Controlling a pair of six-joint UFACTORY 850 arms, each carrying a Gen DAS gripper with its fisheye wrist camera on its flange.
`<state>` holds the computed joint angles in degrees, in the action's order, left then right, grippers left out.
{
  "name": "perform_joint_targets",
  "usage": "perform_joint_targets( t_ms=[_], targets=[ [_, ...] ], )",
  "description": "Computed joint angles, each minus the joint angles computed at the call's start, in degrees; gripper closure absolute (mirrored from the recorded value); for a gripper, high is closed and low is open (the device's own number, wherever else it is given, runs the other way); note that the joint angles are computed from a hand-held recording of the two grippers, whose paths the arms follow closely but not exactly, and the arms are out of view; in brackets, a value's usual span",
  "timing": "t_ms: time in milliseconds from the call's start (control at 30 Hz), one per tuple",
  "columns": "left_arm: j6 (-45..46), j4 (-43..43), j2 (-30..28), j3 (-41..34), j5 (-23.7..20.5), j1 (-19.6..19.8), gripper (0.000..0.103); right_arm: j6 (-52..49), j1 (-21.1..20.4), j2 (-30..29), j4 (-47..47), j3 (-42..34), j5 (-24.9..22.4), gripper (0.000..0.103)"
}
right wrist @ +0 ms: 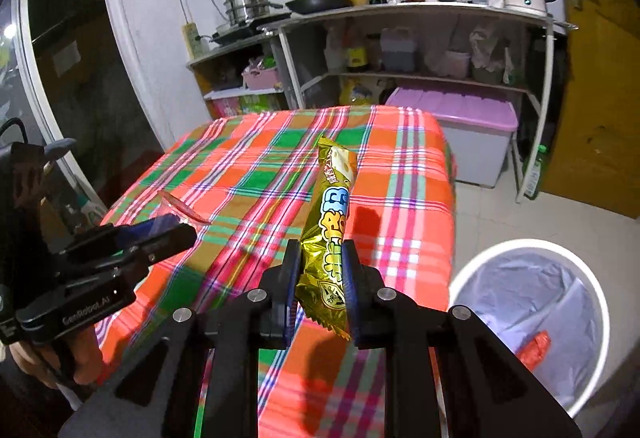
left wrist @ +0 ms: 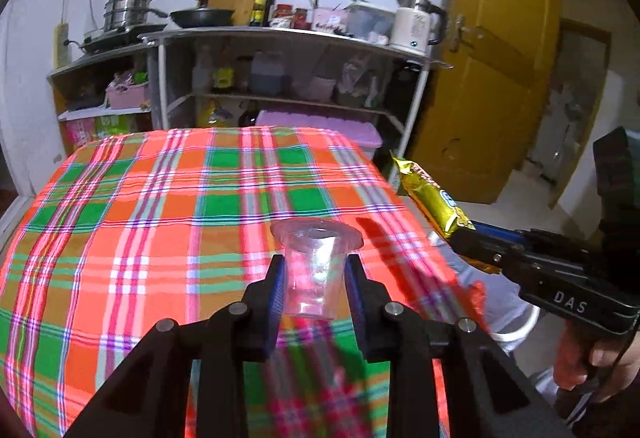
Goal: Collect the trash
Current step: 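Carry the yellow bar and clear cup over the bin and open both grippers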
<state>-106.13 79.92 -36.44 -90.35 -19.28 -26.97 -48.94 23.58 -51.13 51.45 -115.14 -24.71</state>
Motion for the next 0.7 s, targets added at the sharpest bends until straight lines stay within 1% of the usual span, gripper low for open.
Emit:
perform_joint_targets(
  t_ms=[167, 400, 700],
  targets=[
    [-3.64, 3.73, 1.43, 0.97, -0.39, -2.30, 0.073, -9.84, -0.88, 6.33, 9.71, 9.26, 2.88, 0.082],
    [-6.73, 7.17, 2.46, 1.39, -0.83, -4.99, 0.073, -20.89, -2.10, 12.43, 20.88, 17.88, 4.90, 0.082],
    [-7.96, 9.00, 2.54, 0.75, -1.09, -6.92, 0.073, -29.77, -3.52, 16.87, 30.75, 24.22, 5.97, 0.082]
  ],
)
